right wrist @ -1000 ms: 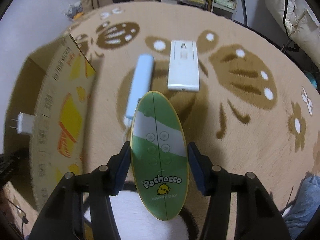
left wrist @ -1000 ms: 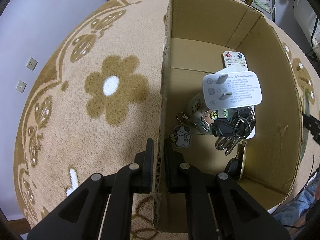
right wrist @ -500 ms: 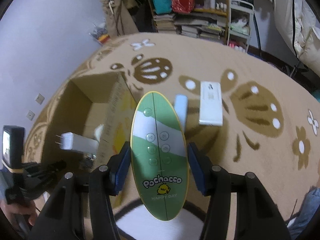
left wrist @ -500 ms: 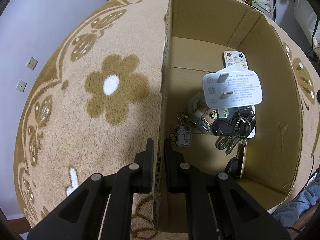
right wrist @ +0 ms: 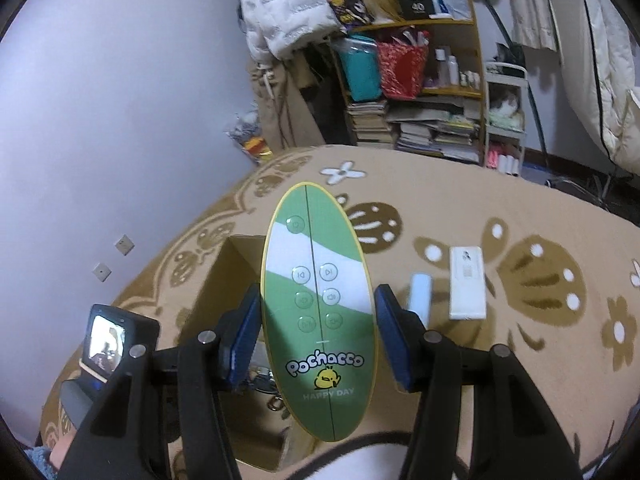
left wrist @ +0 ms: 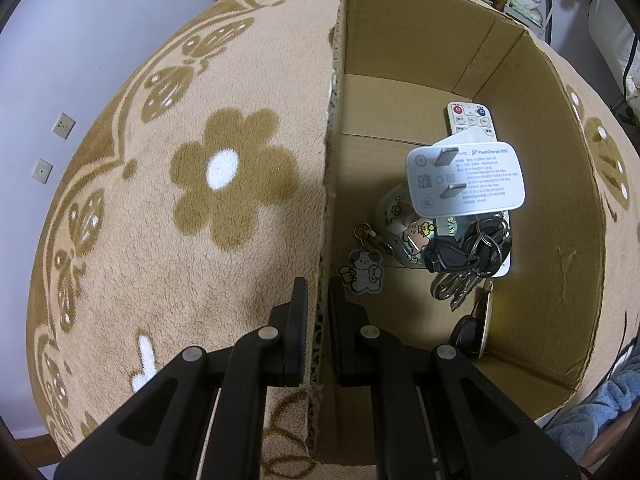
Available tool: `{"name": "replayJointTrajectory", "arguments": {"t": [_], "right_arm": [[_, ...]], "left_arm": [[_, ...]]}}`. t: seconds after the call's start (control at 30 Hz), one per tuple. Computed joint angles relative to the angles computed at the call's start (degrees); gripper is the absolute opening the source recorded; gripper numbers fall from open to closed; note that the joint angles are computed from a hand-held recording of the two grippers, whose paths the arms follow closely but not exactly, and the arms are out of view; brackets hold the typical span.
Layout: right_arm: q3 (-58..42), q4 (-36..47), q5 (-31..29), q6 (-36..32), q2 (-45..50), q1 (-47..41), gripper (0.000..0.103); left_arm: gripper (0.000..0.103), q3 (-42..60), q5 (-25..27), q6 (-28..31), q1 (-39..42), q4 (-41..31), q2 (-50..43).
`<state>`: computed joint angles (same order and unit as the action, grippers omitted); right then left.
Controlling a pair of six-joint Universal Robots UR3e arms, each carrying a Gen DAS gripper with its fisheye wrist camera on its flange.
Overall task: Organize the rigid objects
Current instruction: 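Carry the green skateboard into the box and open the right tool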
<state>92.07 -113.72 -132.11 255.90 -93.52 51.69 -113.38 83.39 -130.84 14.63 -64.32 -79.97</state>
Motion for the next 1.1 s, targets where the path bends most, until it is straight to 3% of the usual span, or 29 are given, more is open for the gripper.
{"name": "replayJointTrajectory", "arguments": {"t": [0.23,0.5,0.93,1.1], "right_arm": [[-0.72,-6.84,1.60,-5.79,3.64,-1.03,0.060],[1.03,-11.66,4.64,-6.84,5.14,-2.25,0.060],[15.49,-34.80,12.00,-8.70,3.20,-6.78,0.060],[14.81,-33.02,15.09,-8.60,4.86,-8.38,0.060]], "left_arm": [[0.010,-0.54,0.44,0.14,-0.29,0.73,0.36],[0.010,-0.54,0.71,-0.04,-0.54,0.63,0.31],[0.010,-0.21,0.66,-0.02,-0.46,0.52,-0.33],[0.010,-0.38,0.72,0.00,-0.53,0.74,-0.29]]}}
